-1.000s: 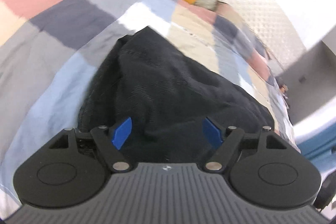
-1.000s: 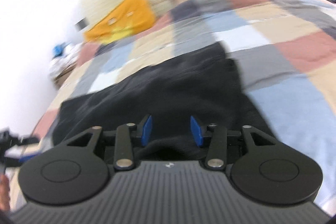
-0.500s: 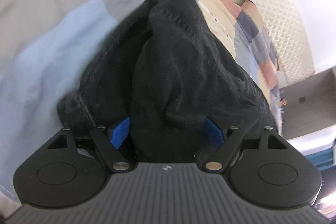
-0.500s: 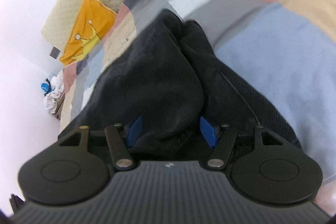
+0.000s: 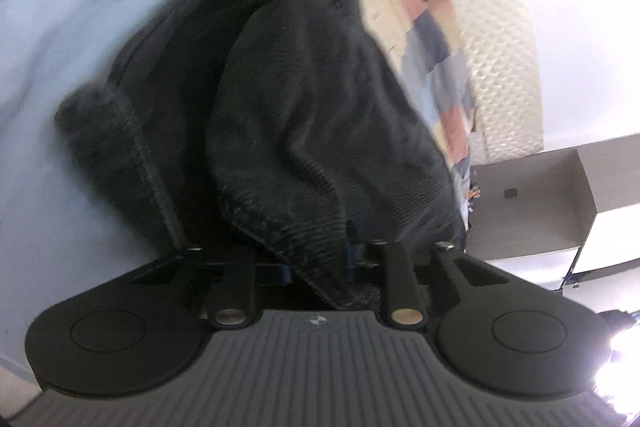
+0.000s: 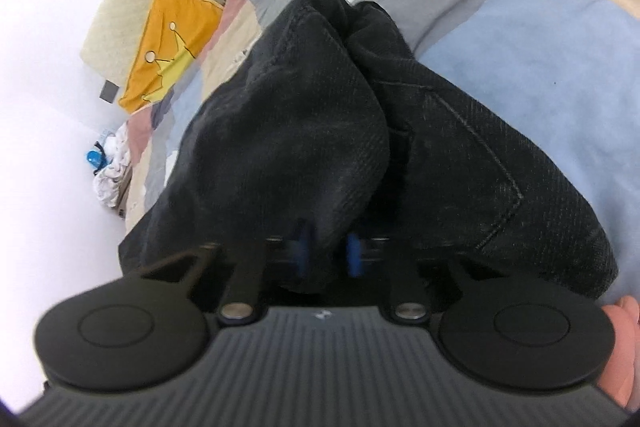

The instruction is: Fold large clothes

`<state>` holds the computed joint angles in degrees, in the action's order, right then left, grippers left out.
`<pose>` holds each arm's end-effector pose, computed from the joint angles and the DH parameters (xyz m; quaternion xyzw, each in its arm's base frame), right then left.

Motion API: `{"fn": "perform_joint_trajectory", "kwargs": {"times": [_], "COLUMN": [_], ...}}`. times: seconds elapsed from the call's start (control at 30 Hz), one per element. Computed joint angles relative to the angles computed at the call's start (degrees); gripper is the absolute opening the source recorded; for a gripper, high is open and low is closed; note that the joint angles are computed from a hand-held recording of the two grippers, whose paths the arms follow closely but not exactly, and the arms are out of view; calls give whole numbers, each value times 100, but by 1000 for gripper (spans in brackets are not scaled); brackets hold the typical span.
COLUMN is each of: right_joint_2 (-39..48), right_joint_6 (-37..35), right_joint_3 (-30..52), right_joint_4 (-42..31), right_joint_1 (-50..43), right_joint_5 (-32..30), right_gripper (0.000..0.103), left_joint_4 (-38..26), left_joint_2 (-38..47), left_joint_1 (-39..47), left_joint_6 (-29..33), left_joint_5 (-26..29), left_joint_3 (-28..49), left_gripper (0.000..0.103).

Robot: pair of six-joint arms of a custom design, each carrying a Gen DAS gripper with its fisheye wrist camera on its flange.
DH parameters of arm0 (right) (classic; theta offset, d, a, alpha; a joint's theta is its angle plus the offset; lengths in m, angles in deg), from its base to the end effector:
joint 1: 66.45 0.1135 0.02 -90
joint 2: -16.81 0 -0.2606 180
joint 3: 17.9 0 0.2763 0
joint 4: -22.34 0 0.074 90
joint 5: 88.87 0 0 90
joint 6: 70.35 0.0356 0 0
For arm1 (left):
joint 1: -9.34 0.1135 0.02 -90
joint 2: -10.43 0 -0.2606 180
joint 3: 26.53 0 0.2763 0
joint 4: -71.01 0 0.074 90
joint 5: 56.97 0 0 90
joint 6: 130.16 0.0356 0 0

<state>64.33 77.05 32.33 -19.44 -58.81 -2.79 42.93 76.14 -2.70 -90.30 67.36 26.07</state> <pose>0.2029 0.0297 0.2497 0.3663 0.8248 0.2570 0.3457 0.2498 -0.0738 0.2203 -0.1687 0.8622 -0.4340 0.1993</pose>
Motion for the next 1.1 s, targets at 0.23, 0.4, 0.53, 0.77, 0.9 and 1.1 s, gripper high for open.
{"fn": "perform_joint_trajectory", "kwargs": {"times": [0.23, 0.4, 0.53, 0.77, 0.9, 1.1], "right_joint_2": [-329, 99, 180, 272, 103, 355], "right_joint_6": [-171, -54, 36, -601, -1338, -2163], "right_joint_3": [116, 198, 154, 744, 1129, 1596], "right_joint_4": [-239, -548, -518, -1256, -1767, -2432], "right_joint_1": [337, 183, 174, -198, -656, -1972], "right_joint_5": [597, 412, 326, -168, -780, -1452], "right_gripper": [11, 10, 11, 29, 61, 62], "left_joint_4": [479, -219, -404, -1476, -2145, -2766], "left_joint_2": [-668, -235, 7, 254, 373, 595], "left_joint_1": [14, -205, -209, 314, 1008, 1474], "left_joint_6": [-200, 127, 293, 1073, 1566, 1935], "left_joint_5": [-422, -975, -1079, -423, 379, 164], "left_joint_3": [-254, 83, 213, 915, 1342, 1928], "left_gripper": [15, 16, 17, 57, 62, 72]}}
